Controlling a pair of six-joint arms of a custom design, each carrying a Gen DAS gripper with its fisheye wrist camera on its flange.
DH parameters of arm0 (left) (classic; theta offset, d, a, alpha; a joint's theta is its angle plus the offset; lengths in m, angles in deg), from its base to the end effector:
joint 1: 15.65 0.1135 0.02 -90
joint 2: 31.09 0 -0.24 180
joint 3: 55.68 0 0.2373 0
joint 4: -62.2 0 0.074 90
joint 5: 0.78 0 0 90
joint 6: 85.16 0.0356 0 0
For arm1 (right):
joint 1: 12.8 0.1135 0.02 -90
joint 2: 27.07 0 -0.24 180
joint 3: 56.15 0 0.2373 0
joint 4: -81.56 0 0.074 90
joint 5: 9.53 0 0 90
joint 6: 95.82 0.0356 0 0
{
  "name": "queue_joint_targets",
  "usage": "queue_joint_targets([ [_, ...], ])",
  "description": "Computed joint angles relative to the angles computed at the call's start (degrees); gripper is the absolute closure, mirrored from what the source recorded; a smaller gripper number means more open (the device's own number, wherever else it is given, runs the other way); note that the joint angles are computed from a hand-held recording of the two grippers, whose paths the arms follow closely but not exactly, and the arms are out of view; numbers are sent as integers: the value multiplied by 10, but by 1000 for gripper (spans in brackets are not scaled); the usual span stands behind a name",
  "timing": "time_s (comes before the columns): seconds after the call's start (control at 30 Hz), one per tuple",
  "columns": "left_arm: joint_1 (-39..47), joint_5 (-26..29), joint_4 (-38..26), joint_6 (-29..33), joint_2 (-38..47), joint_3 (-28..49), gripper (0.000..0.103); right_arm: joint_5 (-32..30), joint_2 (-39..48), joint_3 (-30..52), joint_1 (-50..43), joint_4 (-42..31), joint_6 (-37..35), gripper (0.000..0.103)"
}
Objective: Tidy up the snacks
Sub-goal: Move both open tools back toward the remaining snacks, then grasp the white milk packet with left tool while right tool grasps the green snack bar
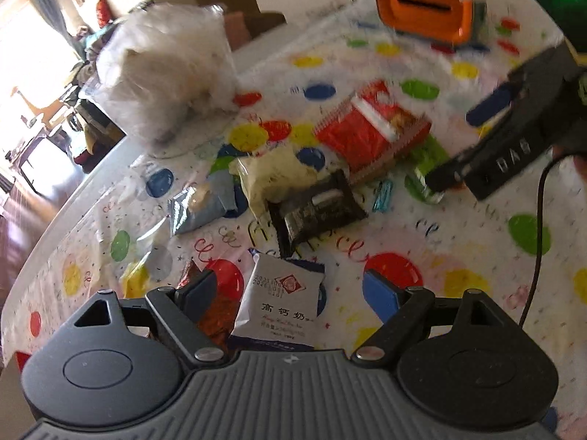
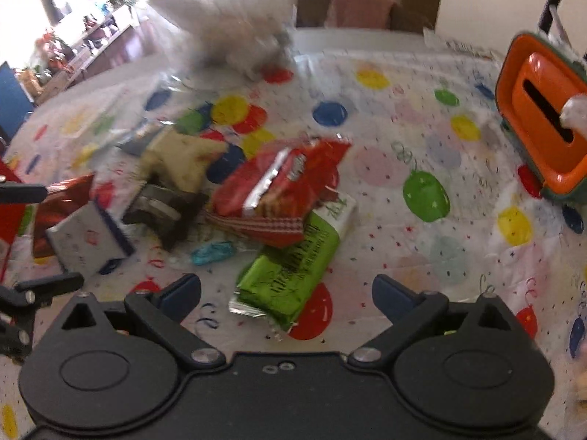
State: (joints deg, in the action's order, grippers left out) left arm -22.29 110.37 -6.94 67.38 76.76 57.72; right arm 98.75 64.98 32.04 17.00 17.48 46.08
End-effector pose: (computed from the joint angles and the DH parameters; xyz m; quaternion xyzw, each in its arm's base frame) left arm 0.3734 -0.0564 0.2689 0.5778 0.7641 -0.0526 0.2821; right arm 0.2709 0.1423 0.2375 0.2156 0.9453 0.0056 0.2449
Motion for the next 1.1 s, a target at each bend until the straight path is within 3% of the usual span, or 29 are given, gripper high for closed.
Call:
queue_joint_targets([
  [0.23,-39,-78,76,10,-3,-57,16,-19,46,21,-25,-6,26,11],
  [0.4,-45,-95,68,1,21,-35,17,-19,59,27,-26,-4,25,21],
  [0.47,-45,-99,63,-4,28,-25,20,-19,64,31,-26,-6,25,23],
  [0.63,-50,-116,65,-4,32,-24,41,-15,70,31,-27,0,29,27],
  [0.8,-52,-118,58,-2,35,-21,54,-1,70,32,-19,-2,34,45],
  [0.9,-52,-117,51,-9,36,-17,56,4,60,23,-16,-1,42,58],
  [1.1,-47,-106,26,-24,31,-8,58,10,33,-5,-7,1,66,61],
])
